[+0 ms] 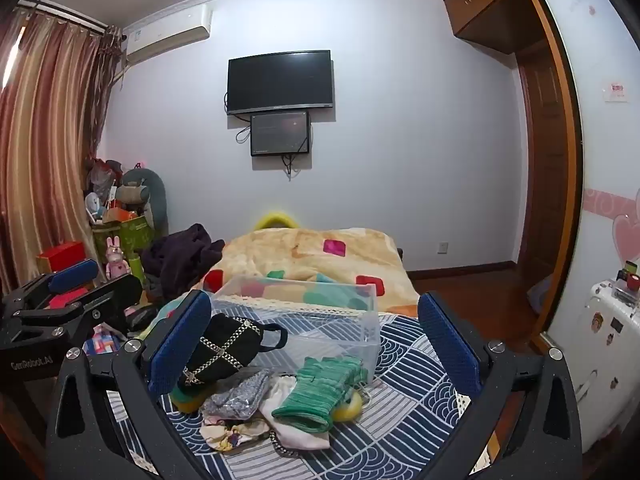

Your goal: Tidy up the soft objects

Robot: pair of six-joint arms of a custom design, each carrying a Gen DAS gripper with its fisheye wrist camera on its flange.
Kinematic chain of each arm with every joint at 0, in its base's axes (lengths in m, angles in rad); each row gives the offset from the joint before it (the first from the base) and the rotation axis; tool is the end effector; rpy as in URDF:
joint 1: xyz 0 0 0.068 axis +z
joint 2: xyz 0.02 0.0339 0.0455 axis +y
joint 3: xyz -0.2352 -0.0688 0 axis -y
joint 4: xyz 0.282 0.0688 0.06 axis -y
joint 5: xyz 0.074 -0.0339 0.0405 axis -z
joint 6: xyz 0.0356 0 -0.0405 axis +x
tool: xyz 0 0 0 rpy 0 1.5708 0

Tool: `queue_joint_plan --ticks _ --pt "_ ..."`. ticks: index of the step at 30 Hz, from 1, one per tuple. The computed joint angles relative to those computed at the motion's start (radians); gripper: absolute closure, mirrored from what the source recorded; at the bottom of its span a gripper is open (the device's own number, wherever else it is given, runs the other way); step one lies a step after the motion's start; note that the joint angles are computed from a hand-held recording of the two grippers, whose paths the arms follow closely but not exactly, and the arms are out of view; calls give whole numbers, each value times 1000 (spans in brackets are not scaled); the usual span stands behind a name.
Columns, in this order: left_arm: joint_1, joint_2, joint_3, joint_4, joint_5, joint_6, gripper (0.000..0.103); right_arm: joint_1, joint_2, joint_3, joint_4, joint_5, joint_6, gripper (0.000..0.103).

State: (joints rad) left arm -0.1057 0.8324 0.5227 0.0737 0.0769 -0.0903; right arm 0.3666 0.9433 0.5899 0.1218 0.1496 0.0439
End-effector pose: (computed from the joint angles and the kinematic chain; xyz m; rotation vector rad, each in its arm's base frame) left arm 0.2533 -0.0296 0.2330 0.0688 1.8097 -0.2089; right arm 0.2573 0.0931 0.2375 -0.1837 1.7932 0.1583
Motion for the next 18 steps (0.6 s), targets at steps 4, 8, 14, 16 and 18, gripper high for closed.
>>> queue_joint_plan --ticks 4,8,14,16,18 --pt "18 16 8 6 20 -8 0 -6 -3 -3 4 -7 6 0" --pt "30 32 47 -17 38 -3 0 -2 -5 -4 4 0 -1 0" --pt "-8 -24 4 -8 0 19 0 -19 -25 5 -22 -22 6 0" --pt "-7 -26 3 -7 1 21 0 -16 -24 3 -19 -20 8 0" --pt "-6 -28 2 -7 1 21 0 -11 -23 0 -14 -13 10 0"
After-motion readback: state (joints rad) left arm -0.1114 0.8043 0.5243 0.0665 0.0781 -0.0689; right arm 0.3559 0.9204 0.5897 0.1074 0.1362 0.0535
